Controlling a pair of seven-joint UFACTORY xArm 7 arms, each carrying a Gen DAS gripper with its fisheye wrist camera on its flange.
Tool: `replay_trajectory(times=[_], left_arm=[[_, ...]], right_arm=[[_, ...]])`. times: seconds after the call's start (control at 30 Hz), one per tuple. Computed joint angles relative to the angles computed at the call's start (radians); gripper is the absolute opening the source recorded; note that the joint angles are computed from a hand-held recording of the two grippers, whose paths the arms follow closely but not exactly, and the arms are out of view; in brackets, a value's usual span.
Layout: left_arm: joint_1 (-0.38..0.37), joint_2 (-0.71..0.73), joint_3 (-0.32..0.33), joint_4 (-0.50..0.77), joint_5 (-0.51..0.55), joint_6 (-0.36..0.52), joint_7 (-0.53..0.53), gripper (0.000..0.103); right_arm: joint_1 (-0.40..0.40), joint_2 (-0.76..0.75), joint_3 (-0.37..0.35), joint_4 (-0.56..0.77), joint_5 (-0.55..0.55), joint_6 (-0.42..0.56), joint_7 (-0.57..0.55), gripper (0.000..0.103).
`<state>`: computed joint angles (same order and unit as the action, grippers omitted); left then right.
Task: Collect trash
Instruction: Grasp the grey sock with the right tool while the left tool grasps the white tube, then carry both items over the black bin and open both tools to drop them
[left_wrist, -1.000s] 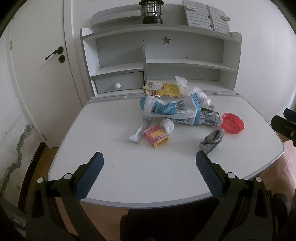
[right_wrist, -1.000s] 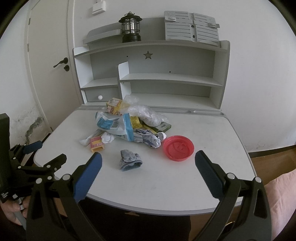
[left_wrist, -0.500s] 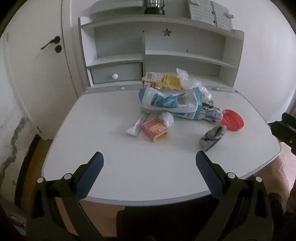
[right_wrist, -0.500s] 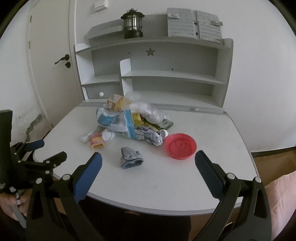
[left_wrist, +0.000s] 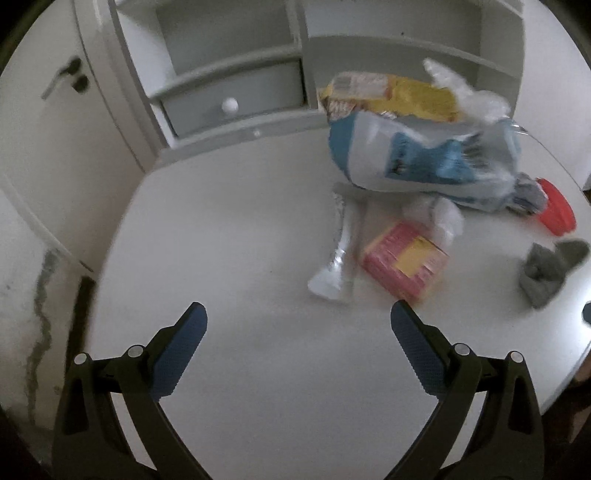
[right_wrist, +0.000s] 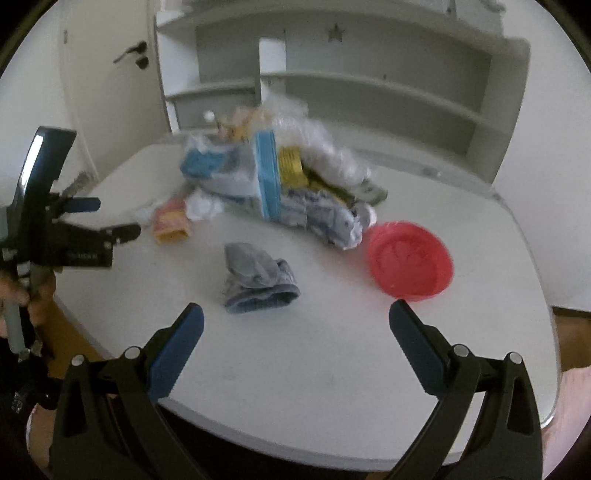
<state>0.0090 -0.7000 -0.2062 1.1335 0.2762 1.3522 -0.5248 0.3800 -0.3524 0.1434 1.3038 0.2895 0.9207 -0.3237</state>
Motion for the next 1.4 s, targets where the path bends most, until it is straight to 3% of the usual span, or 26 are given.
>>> replay_trajectory(times=[0.2, 0.33, 0.5, 0.63, 0.7, 0.73, 0.77, 0.8, 0.83, 0.87, 1.13, 1.27, 1.4], left_arm=[[-0.001, 0.021, 0.073, -0.041, -0.027, -0.083, 0.061, 0.097], [0.009, 0.026, 0.111, -0.056, -0.057, -0.135, 0.091, 0.097], [0.026, 0.099, 0.115, -0.013, -0.056, -0.172, 0.132, 0.097], [0.033, 0.147, 0.114, 0.023, -0.056, -0.178, 0.138, 0.094], [0.027, 0.147, 0.119, 0.023, -0.074, -0.187, 0.137, 0.083], [0.025, 0.143, 0.117, 0.022, -0.079, -0.189, 0.135, 0.077], [0.027, 0.142, 0.111, 0.025, -0.072, -0.188, 0.132, 0.065], [0.025, 0.135, 0.105, 0.028, -0.073, -0.179, 0.126, 0.046], [0.025, 0.135, 0.100, 0.035, -0.071, -0.169, 0.124, 0.035], [0.023, 0.138, 0.096, 0.046, -0.070, -0.150, 0.125, 0.015], [0.036, 0.070, 0.059, 0.101, -0.054, -0.062, 0.037, 0.013], [0.011, 0.115, -0.008, 0.224, -0.039, -0.052, 0.027, 0.013], [-0.069, 0.266, -0.106, 0.376, -0.049, -0.113, 0.017, 0.014]], right_arm=[[0.013, 0.098, 0.002, 0.067, 0.032, 0.028, -0.028, 0.097], [0.014, 0.130, 0.020, 0.088, 0.018, -0.002, -0.036, 0.097], [0.018, 0.183, 0.040, 0.136, -0.010, 0.009, -0.025, 0.090], [0.022, 0.197, 0.047, 0.139, -0.032, 0.007, -0.012, 0.075], [0.024, 0.201, 0.045, 0.141, -0.026, 0.023, -0.015, 0.063], [0.025, 0.202, 0.045, 0.141, -0.024, 0.025, -0.018, 0.050], [0.026, 0.203, 0.045, 0.142, -0.022, 0.031, -0.021, 0.037], [0.026, 0.202, 0.044, 0.141, -0.017, 0.033, -0.021, 0.034], [0.026, 0.196, 0.042, 0.137, -0.010, 0.031, -0.026, 0.029], [0.025, 0.191, 0.040, 0.135, -0.006, 0.031, -0.030, 0.025], [-0.001, 0.122, -0.002, 0.133, 0.066, 0.017, -0.040, 0.024], [-0.061, 0.042, -0.075, 0.085, 0.098, 0.007, -0.032, 0.024], [-0.155, -0.008, -0.152, 0.025, 0.093, -0.018, 0.011, 0.024]])
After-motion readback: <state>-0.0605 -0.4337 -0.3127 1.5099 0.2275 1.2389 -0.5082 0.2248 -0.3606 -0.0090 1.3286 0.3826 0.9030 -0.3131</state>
